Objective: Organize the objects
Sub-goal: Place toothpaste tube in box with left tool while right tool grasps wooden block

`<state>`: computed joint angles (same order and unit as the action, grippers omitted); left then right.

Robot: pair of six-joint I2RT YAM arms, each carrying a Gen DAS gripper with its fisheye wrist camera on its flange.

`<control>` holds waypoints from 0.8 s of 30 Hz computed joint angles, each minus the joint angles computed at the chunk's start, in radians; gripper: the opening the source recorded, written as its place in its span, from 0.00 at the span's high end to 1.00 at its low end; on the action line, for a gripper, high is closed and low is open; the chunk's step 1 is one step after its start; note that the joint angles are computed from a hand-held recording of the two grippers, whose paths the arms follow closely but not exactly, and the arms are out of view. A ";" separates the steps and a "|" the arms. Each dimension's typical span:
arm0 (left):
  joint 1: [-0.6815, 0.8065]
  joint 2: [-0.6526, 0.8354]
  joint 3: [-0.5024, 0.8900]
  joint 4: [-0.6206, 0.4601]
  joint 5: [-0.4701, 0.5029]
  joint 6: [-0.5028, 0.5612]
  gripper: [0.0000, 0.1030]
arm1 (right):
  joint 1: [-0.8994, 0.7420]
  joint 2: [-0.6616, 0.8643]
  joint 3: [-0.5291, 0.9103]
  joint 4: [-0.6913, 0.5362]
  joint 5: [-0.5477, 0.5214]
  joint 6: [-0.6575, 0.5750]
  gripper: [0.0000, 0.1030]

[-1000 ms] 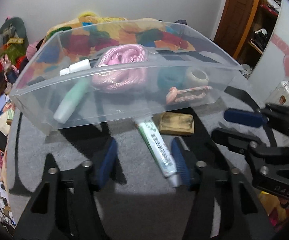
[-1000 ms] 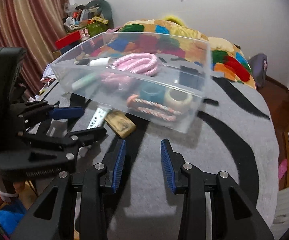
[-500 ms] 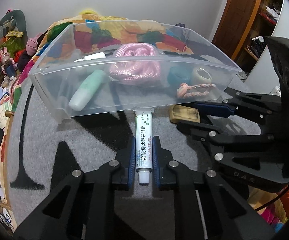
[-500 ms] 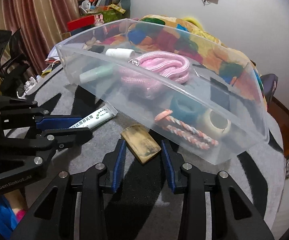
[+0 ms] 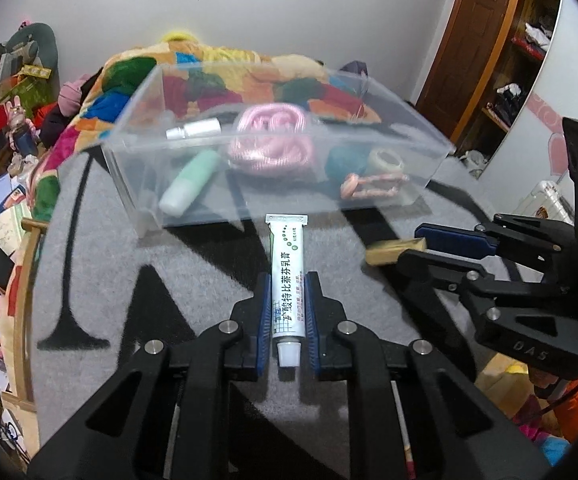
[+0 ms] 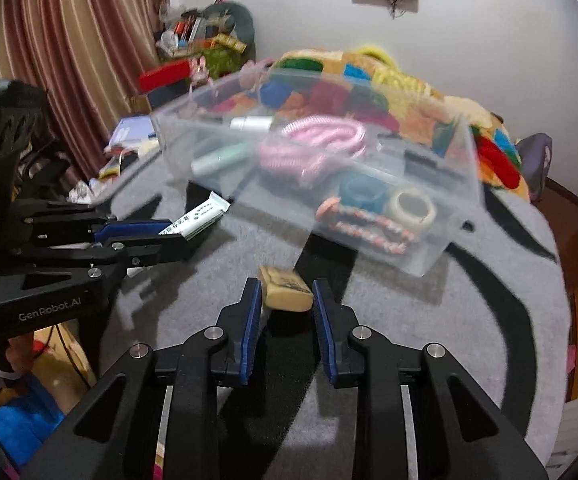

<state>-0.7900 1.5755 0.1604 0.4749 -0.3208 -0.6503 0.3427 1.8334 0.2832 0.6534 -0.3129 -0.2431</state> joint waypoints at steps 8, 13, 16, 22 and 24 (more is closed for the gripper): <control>-0.002 -0.286 0.017 -0.202 -0.061 0.058 0.85 | -0.033 -0.274 -0.057 -0.060 -0.024 0.057 0.77; 0.071 -0.344 0.066 -0.243 -0.038 0.142 0.85 | -0.028 -0.326 -0.024 -0.074 -0.012 0.107 0.77; 0.153 -0.312 0.100 -0.214 0.029 0.197 0.85 | -0.027 -0.306 0.007 -0.074 -0.003 0.125 0.77; 0.273 -0.167 0.174 -0.147 0.140 0.257 0.85 | 0.000 -0.199 0.087 -0.049 0.042 0.151 0.77; 0.300 -0.115 0.203 -0.137 0.164 0.270 0.85 | 0.013 -0.141 0.128 -0.049 0.054 0.160 0.77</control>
<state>-0.4905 1.4609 0.3637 0.3376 -0.1571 -0.3806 0.3560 1.6919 0.4115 0.6043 -0.2587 -0.0835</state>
